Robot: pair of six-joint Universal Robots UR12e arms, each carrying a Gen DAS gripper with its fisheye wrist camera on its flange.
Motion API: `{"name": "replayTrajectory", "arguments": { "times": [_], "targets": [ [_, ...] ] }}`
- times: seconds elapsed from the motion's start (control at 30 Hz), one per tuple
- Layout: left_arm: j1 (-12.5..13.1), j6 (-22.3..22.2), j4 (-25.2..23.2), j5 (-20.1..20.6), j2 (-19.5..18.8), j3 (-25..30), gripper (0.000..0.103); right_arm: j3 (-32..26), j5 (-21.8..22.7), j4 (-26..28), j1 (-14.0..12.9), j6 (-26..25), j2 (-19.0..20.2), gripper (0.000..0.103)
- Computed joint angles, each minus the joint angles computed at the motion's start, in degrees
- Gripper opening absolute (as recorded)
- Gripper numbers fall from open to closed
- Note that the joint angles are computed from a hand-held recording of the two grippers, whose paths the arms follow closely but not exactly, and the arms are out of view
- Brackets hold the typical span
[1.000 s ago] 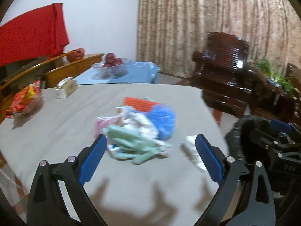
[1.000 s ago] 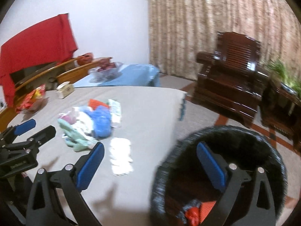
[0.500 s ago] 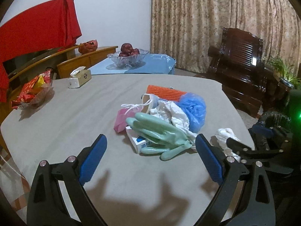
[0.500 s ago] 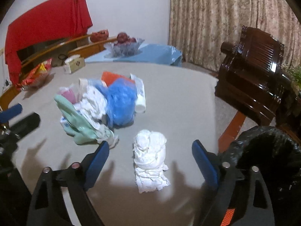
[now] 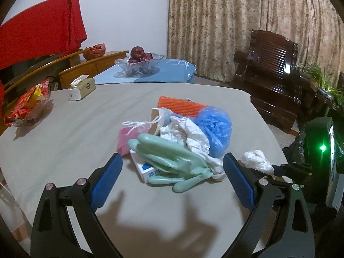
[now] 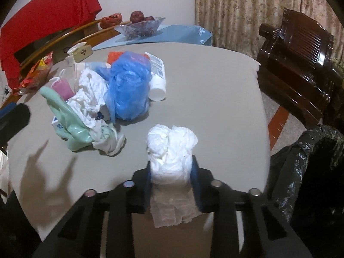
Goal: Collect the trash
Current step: 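Grasp the white tissue wad with the right gripper while the left gripper grasps the white tube, then move both held items over the bin and open both grippers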
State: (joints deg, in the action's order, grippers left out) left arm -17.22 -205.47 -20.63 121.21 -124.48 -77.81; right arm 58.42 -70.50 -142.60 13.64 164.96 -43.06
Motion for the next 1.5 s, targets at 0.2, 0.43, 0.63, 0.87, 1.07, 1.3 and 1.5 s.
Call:
{"name": "replayTrajectory", "arguments": {
  "times": [0.2, 0.43, 0.63, 0.87, 1.07, 1.3, 1.5],
  "targets": [
    [0.4, 0.2, -0.4, -0.2, -0.9, 1.7, 0.083, -1.3, 1.8, -2.0, -0.4, 2.5, 0.2, 0.027],
    [1.1, 0.7, -0.3, 0.3, -2.3, 4.1, 0.077, -4.8, 2.8, -2.7, -0.4, 4.0, 1.7, 0.027],
    [2.5, 1.1, -1.0, 0.4, -4.2, 7.7, 0.069, -8.2, 3.1, -1.8, -0.1, 4.5, 3.4, 0.027],
    [4.4, 0.2, -5.7, -2.4, -6.1, 10.9, 0.056, -11.1, 3.1, -0.9, 0.3, 4.1, 5.0, 0.027],
    [5.6, -1.6, -8.0, -7.0, -6.1, 10.4, 0.036, -12.4, 3.1, 0.0, 0.5, 4.0, 5.8, 0.027],
    [6.1, -0.9, -7.0, -9.7, -6.1, 10.1, 0.016, -12.4, 3.1, 0.3, 0.6, 3.9, 5.9, 0.027],
    [5.6, -0.2, -0.3, -7.8, -5.2, 9.3, 0.015, -11.7, 3.8, -2.1, 0.4, 4.7, 5.3, 0.027]
  ]
}}
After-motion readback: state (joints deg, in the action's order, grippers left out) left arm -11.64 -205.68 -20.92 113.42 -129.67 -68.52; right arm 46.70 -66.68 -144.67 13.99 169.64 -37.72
